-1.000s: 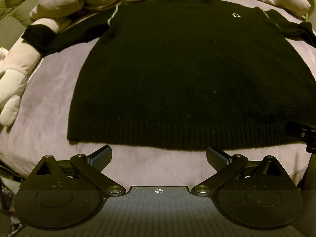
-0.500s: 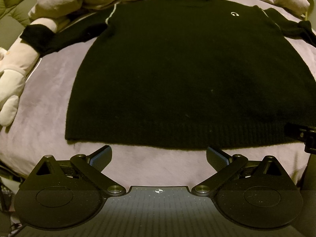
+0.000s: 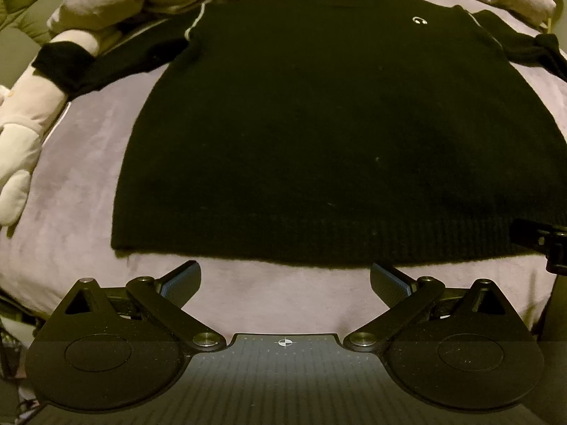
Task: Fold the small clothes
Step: 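Move both grippers, open, toward the hem of the black sweater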
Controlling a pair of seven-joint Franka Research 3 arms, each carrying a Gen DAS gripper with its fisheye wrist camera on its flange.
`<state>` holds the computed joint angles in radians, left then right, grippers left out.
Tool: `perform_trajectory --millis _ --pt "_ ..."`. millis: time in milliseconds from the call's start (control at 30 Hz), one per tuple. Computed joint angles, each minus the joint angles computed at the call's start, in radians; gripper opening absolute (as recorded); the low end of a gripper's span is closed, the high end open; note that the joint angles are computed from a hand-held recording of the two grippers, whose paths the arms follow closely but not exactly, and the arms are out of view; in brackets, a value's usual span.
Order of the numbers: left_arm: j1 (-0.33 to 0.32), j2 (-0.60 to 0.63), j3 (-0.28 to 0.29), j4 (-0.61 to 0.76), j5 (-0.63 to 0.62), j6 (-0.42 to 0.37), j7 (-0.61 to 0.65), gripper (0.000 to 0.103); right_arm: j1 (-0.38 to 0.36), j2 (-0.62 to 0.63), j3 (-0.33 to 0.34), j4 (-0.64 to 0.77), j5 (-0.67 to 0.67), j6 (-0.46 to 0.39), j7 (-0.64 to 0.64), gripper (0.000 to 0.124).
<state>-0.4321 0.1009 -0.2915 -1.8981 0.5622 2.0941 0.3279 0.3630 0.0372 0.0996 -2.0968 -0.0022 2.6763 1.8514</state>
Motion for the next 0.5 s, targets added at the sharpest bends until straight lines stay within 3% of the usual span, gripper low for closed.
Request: perform_trajectory --millis 500 --pt "0.001 0.006 0.002 0.006 -0.011 0.001 0.002 0.103 -0.002 0.005 -0.001 0.007 0.016 -0.001 -0.017 0.099"
